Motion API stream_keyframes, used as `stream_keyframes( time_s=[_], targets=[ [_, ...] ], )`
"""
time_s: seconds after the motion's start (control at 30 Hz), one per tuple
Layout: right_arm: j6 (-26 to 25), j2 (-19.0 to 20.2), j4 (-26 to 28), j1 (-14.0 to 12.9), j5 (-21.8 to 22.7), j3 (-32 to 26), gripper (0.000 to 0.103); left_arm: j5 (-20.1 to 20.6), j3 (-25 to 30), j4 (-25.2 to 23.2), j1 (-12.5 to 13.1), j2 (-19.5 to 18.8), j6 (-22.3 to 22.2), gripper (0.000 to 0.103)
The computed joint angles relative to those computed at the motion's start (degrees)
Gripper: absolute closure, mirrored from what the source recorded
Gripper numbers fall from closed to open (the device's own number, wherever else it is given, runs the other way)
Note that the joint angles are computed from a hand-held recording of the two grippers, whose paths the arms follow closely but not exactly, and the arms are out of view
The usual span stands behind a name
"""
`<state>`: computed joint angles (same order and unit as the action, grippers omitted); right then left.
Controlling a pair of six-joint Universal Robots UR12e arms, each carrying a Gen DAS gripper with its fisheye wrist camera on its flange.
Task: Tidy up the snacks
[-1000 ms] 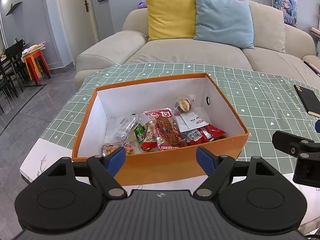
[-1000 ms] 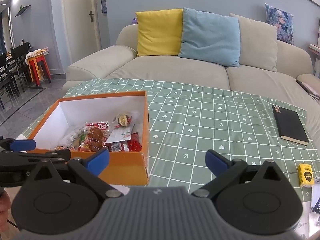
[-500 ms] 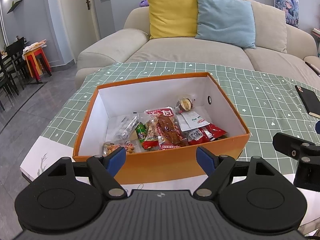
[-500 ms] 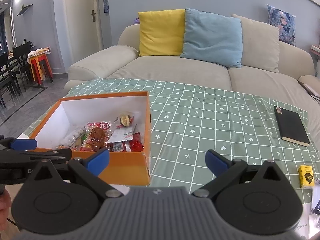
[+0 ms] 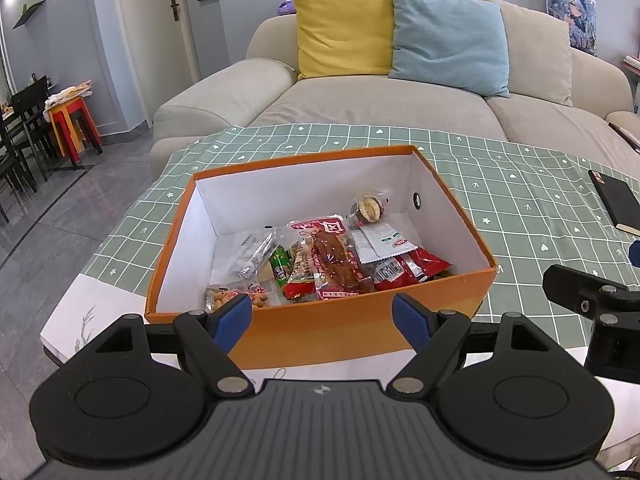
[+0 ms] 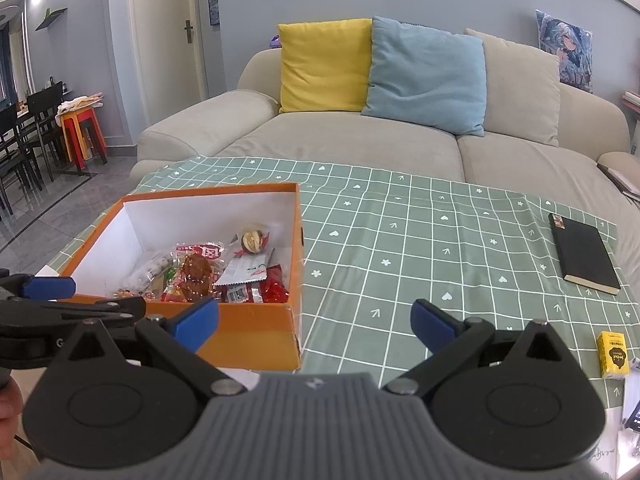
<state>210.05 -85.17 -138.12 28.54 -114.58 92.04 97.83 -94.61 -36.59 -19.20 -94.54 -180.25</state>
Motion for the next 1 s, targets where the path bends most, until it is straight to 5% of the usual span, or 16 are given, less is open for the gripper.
stream_keyframes(
  time_s=[1.0],
  targets=[
    [-0.1,-0.4,0.4,-0.3,1.0,0.4,0.004,-0.1,0.0,0.1,0.0,0.2,-0.2,0.009]
  ],
)
